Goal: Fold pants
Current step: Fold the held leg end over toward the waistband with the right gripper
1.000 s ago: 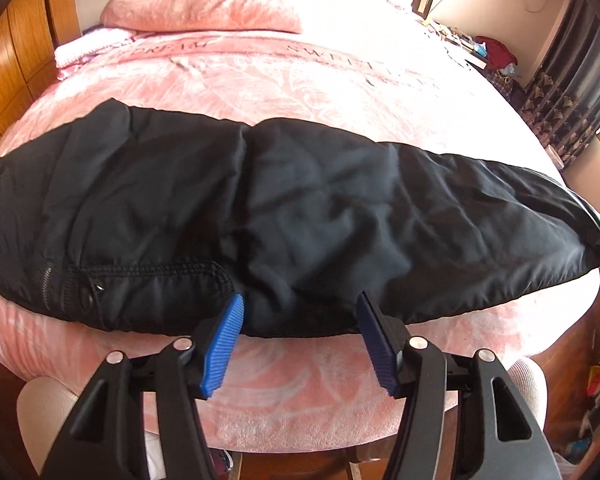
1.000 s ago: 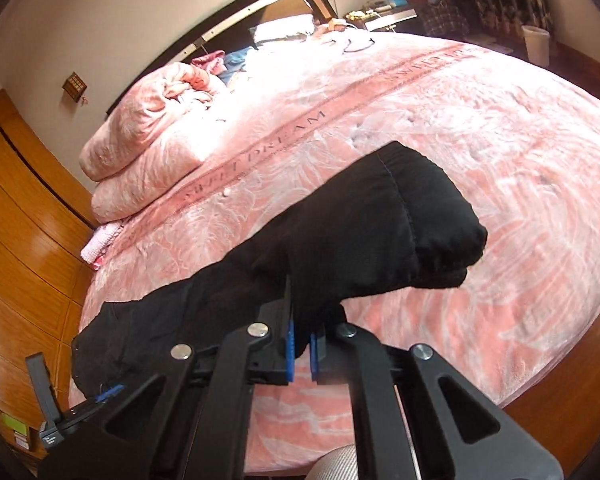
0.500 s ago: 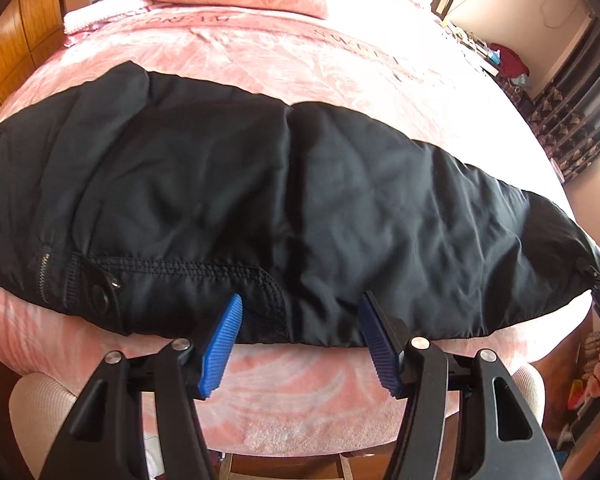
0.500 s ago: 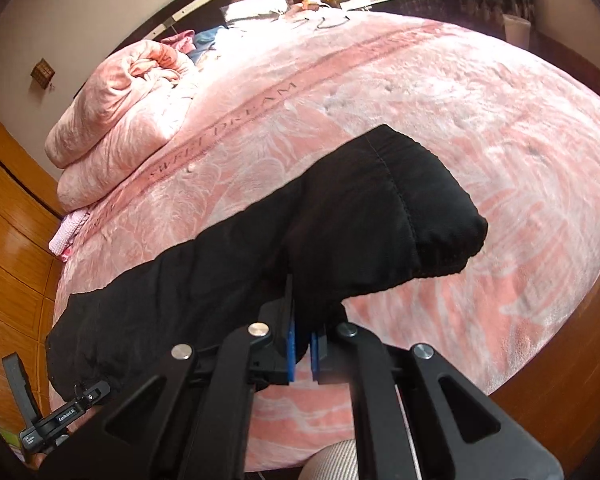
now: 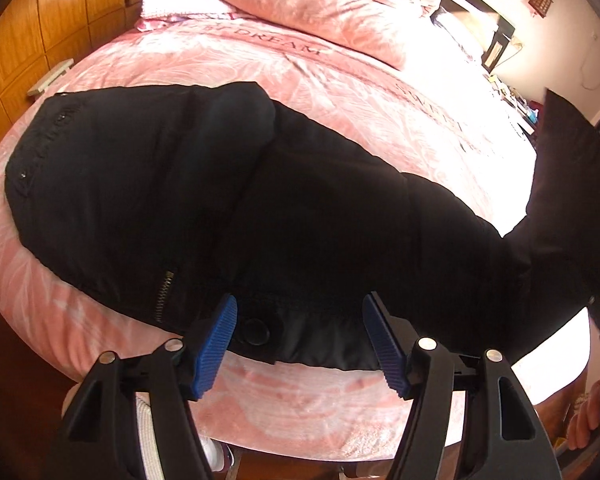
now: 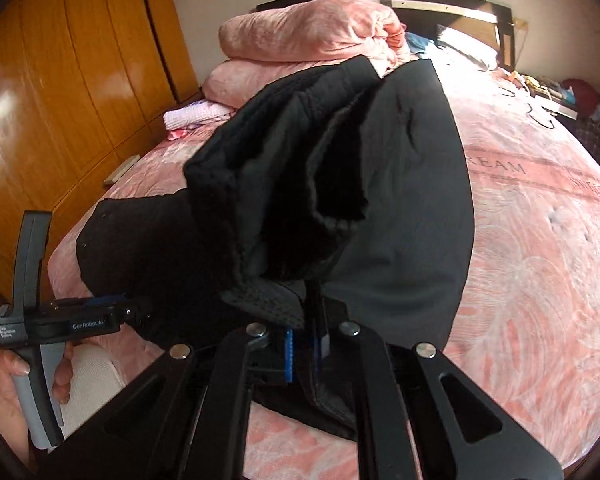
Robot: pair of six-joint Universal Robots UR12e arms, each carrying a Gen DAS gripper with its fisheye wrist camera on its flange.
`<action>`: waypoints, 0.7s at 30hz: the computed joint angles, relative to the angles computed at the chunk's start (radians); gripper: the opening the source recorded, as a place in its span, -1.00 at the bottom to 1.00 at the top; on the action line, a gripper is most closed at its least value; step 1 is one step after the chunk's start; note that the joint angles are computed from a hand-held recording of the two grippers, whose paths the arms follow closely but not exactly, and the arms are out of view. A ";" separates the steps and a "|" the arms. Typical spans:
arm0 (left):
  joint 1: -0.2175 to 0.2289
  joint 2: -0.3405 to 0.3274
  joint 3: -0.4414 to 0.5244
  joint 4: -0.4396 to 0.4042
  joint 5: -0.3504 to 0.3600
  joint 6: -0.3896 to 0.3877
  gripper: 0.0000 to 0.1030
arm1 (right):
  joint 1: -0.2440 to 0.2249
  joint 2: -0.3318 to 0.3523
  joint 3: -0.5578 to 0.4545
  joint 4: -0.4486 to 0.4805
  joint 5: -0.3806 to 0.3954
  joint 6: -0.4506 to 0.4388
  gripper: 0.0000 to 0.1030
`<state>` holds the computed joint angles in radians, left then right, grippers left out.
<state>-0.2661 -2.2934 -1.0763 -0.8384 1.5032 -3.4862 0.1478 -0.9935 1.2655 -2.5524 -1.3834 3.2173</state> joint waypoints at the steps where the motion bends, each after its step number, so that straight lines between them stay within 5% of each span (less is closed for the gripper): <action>1: 0.004 0.002 -0.004 0.006 0.004 -0.006 0.28 | 0.007 0.011 -0.014 0.034 0.012 -0.019 -0.89; 6: 0.031 0.017 -0.032 0.050 0.023 -0.065 0.28 | 0.037 0.058 -0.062 0.156 0.038 -0.087 -0.88; 14: 0.049 0.012 -0.041 0.057 0.020 -0.097 0.29 | 0.055 0.077 -0.076 0.188 0.052 -0.166 -0.80; 21: 0.051 0.015 -0.052 0.059 0.018 -0.096 0.31 | 0.056 0.061 -0.066 0.201 0.045 -0.153 -0.46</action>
